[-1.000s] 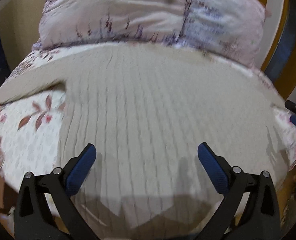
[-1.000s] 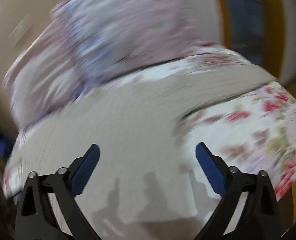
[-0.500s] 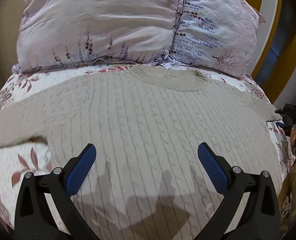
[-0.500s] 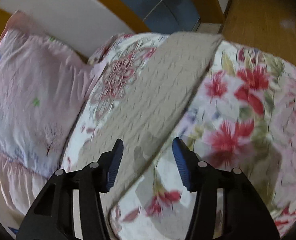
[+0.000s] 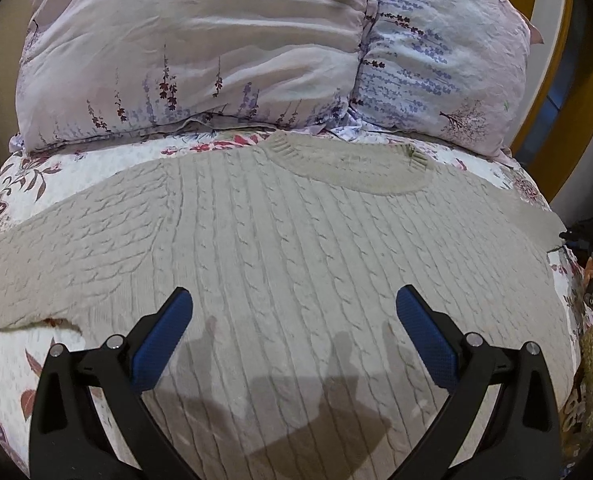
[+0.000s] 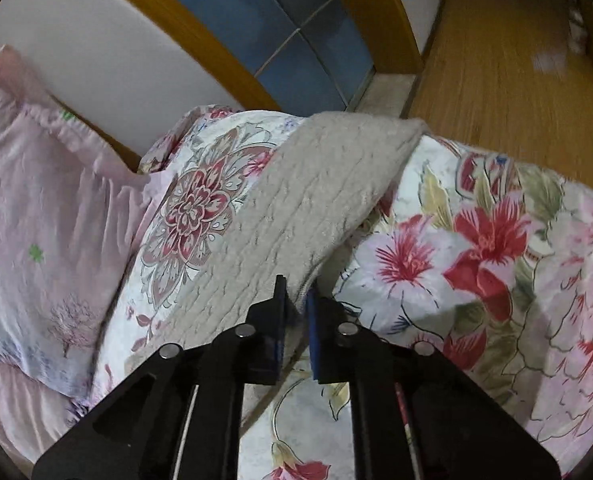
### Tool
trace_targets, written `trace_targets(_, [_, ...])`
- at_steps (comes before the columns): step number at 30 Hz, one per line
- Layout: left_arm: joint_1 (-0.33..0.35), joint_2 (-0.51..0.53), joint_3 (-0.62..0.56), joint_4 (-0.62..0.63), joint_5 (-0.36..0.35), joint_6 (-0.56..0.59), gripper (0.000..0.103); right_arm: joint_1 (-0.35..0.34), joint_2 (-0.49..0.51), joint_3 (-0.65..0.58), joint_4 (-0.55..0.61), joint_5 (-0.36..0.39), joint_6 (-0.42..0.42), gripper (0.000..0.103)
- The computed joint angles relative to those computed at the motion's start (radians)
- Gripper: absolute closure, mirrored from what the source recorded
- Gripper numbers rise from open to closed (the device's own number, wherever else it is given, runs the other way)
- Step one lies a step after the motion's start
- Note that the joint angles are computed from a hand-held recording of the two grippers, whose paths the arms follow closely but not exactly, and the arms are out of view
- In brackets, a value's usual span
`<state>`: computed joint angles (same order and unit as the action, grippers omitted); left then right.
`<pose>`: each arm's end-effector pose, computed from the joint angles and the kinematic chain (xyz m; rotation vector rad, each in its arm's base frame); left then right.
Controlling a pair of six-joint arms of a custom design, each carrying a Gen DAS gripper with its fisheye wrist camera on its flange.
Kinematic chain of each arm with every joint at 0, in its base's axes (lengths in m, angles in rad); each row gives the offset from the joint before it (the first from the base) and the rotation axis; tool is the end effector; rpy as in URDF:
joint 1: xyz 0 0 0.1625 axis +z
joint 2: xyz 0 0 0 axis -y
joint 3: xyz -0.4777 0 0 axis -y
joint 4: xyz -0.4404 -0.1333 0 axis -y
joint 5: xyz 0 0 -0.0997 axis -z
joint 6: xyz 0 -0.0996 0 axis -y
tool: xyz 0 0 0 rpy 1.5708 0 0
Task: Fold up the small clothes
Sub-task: 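Reach to a sweater sleeve and close the right gripper on it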
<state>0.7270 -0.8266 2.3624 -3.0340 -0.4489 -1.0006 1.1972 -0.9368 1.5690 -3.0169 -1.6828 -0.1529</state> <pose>-0.1770 -0.4560 0.0234 -0.1221 2.1937 -1.0516 -0.1704 -0.7695 0.2916 -0.3529 -2.6076 1.0564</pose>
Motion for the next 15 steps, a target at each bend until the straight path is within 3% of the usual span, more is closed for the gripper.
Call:
trace_targets(6, [0.020, 0.046, 0.028, -0.379, -0.064, 0.197, 0.002, 0.050, -0.023, 0.075, -0.169, 0.006, -0.190, 0.095])
trace_targets(10, [0.025, 0.049, 0.031, -0.442, -0.079, 0.224, 0.002, 0.095, -0.068, 0.175, -0.221, 0.112, -0.339, 0.095])
trace_targets(15, [0.024, 0.051, 0.035, -0.496, -0.090, 0.242, 0.002, 0.153, -0.123, 0.312, -0.102, 0.237, -0.504, 0.095])
